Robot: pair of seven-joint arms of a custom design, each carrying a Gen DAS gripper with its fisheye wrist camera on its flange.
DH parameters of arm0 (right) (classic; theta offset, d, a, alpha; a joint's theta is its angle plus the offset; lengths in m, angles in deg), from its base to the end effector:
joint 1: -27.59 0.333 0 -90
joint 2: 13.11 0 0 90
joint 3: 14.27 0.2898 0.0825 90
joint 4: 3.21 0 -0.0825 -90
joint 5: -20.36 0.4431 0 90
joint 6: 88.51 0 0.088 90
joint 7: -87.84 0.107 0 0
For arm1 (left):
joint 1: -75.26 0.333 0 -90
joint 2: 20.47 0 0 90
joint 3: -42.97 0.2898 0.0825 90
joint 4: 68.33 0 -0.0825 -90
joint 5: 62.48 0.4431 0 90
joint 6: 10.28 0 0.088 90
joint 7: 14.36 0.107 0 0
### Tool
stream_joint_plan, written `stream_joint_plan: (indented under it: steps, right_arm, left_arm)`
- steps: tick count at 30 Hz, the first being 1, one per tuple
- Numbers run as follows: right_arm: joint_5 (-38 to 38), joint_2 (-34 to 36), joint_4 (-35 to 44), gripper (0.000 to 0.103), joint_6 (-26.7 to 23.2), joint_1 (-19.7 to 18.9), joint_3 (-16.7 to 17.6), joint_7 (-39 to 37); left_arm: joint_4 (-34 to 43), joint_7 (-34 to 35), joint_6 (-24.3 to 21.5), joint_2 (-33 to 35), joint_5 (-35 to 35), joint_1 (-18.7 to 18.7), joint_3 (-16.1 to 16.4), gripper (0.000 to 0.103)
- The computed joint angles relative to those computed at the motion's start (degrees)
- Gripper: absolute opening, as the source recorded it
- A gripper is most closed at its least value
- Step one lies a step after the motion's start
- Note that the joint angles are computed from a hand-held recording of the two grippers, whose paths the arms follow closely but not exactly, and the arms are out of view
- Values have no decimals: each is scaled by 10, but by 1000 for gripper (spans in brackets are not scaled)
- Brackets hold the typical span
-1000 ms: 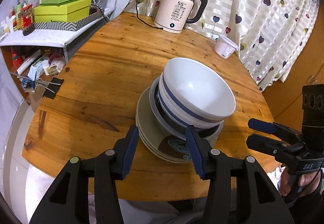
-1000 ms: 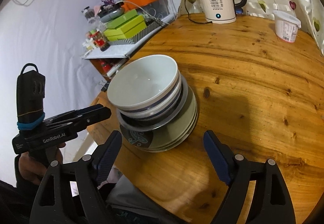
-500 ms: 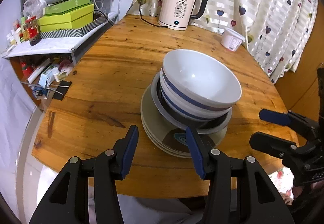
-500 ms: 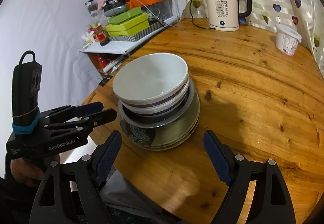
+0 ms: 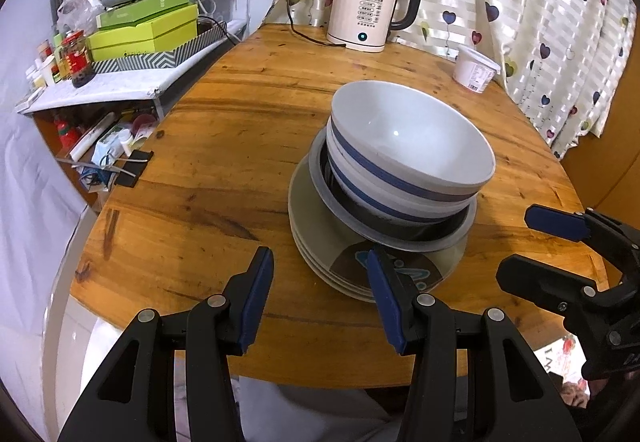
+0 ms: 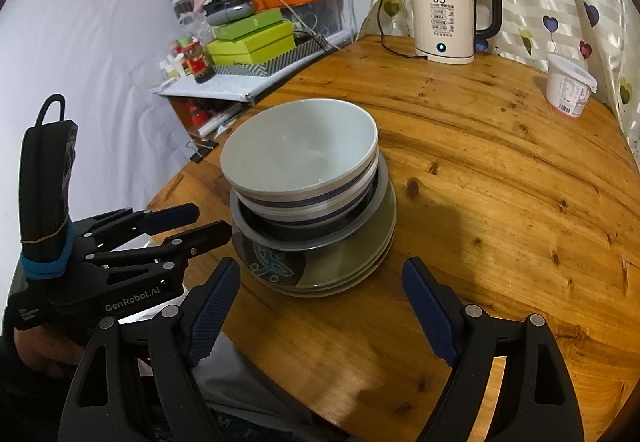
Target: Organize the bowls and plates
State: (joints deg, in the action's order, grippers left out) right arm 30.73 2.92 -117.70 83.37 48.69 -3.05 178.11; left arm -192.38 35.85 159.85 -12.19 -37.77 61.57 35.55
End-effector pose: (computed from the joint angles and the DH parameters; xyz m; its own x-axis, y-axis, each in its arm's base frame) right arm 0.5893 0.3508 0.3433 0.4129 -0.8901 -0.1931 -0.7400 -0.2042 -0.6408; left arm 0.5847 -0.2554 0.3366 -0.1106 -0.9853 0.1303 -0.7898 0.0076 -0.6133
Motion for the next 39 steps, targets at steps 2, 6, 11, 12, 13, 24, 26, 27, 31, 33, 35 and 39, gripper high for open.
stream_joint_plan:
  steps: [2, 6, 11, 12, 13, 24, 26, 27, 31, 33, 35, 39]
  right_arm:
    - [-5, 2, 2, 84, -2, 3, -4, 4]
    - [-14, 6, 7, 84, -7, 8, -8, 10]
    - [-18, 9, 11, 84, -11, 8, -7, 8]
    - [-19, 10, 11, 84, -12, 9, -7, 8]
    - [-20, 10, 11, 84, -11, 10, -8, 10]
    - [-12, 16, 17, 84, -21, 4, -3, 5]
    - [-10, 16, 18, 84, -21, 4, -2, 3]
    - [-8, 17, 18, 84, -22, 2, -1, 1]
    - [-3, 18, 18, 84, -22, 1, 0, -2]
    - [-1, 18, 19, 84, -23, 1, 0, -3]
    - [0, 19, 19, 84, -25, 1, -1, -3]
    - [-3, 20, 21, 84, -28, 5, -6, 4]
  left_arm:
    - [5, -23, -14, 1, 23, -9, 8, 50]
    - [6, -29, -19, 4, 29, -5, 2, 50]
    - [8, -46, -24, 3, 49, -11, 8, 50]
    - [8, -48, -24, 4, 52, -10, 8, 50]
    - [7, -44, -22, 4, 47, -8, 5, 50]
    - [12, -25, -31, 9, 23, -4, -2, 50]
    - [14, -22, -33, 10, 20, -4, -2, 50]
    - [14, -22, -33, 11, 20, -5, -2, 50]
    - [15, -23, -33, 12, 21, -6, 0, 50]
    - [15, -25, -35, 11, 23, -6, 1, 50]
    - [16, -23, -35, 12, 22, -6, 0, 50]
    - [15, -24, -33, 12, 22, -7, 1, 50]
